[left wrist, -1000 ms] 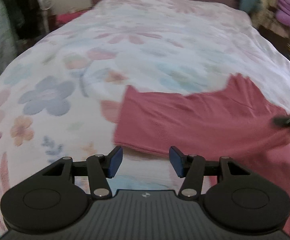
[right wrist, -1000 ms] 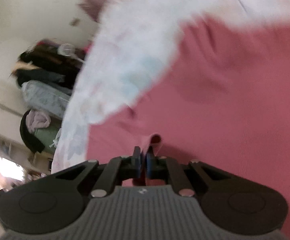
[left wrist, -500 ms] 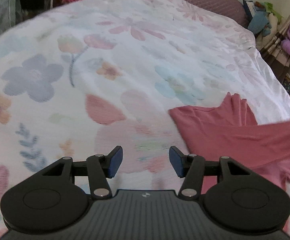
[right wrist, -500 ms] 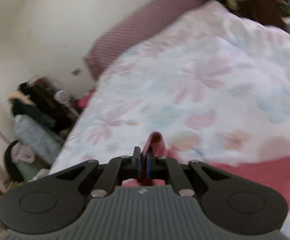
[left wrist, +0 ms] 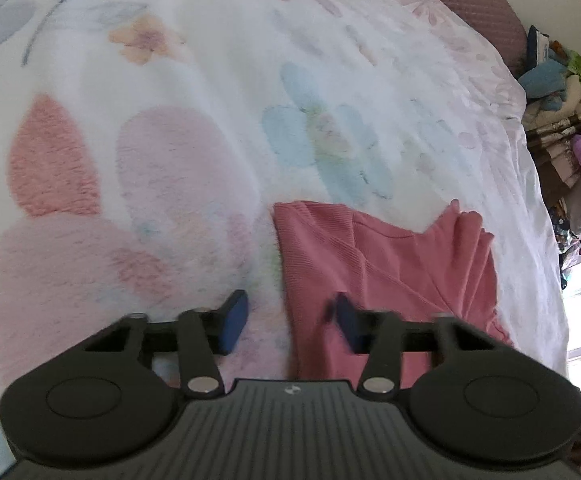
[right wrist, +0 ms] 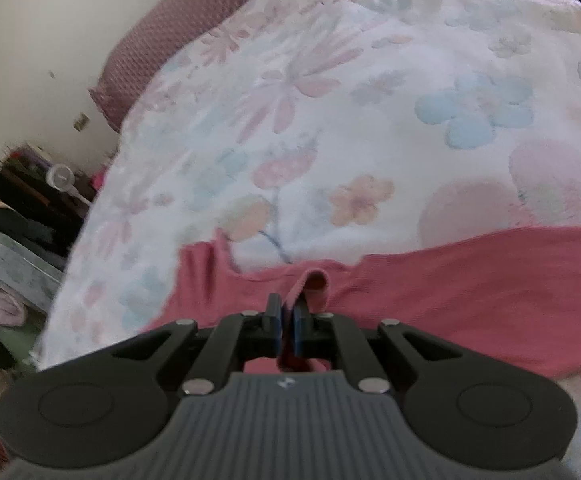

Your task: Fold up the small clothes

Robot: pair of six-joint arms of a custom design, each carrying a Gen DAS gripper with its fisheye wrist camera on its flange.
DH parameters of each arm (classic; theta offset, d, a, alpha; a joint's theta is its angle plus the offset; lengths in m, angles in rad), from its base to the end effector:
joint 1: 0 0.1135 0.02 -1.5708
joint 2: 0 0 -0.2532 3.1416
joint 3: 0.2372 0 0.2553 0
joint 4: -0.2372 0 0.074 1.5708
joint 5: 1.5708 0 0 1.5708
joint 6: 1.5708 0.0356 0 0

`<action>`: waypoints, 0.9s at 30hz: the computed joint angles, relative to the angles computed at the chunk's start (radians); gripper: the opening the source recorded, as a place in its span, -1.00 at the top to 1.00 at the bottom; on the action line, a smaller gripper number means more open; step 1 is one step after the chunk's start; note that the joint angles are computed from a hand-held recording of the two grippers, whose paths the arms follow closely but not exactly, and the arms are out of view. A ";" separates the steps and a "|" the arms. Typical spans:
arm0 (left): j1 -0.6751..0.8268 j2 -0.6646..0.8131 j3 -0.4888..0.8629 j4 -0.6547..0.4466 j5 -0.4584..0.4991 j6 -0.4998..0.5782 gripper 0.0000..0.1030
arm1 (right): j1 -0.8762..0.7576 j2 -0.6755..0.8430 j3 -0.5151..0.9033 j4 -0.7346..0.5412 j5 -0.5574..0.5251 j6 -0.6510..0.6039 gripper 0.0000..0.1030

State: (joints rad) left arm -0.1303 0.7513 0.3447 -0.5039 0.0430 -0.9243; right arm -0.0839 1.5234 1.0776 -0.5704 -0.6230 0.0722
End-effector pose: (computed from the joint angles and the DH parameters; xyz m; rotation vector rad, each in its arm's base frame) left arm 0.1523 -0.0215 0.1568 -0.9682 2.3580 -0.4869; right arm 0.3126 -0.0054 0.2261 -0.0332 2.4871 0.7934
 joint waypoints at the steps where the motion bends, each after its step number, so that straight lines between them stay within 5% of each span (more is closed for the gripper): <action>1: -0.015 0.016 0.004 0.005 -0.024 -0.003 0.99 | 0.002 0.011 -0.007 0.016 0.020 -0.012 0.99; 6: -0.084 -0.011 0.023 -0.056 -0.144 0.054 1.00 | -0.029 0.012 -0.041 0.104 0.038 -0.043 0.99; 10: -0.099 0.054 0.034 -0.049 -0.159 0.068 1.00 | 0.008 0.112 -0.048 0.170 0.176 -0.083 0.98; 14: -0.118 -0.036 0.040 -0.133 -0.175 0.061 0.93 | 0.014 0.169 -0.099 0.269 0.292 -0.108 0.66; 15: -0.128 -0.066 0.046 -0.169 -0.181 0.062 0.88 | 0.003 0.161 -0.116 0.285 0.294 -0.103 0.47; 18: -0.191 -0.160 0.070 -0.259 -0.216 0.031 0.73 | -0.066 0.131 -0.142 0.268 0.201 -0.070 0.45; 21: -0.277 -0.218 0.090 -0.327 -0.272 -0.028 0.65 | -0.138 0.117 -0.166 0.247 0.084 -0.009 0.20; 24: -0.349 -0.217 0.109 -0.364 -0.315 -0.079 0.61 | -0.167 0.140 -0.182 0.242 0.024 0.068 0.29; 25: -0.364 -0.208 0.117 -0.371 -0.324 -0.089 0.61 | -0.170 0.148 -0.192 0.257 0.013 0.101 0.44; 26: -0.369 -0.205 0.119 -0.376 -0.325 -0.092 0.61 | -0.173 0.152 -0.200 0.269 -0.003 0.125 0.82; 27: -0.370 -0.204 0.120 -0.380 -0.321 -0.093 0.61 | -0.171 0.149 -0.212 0.291 -0.013 0.147 0.90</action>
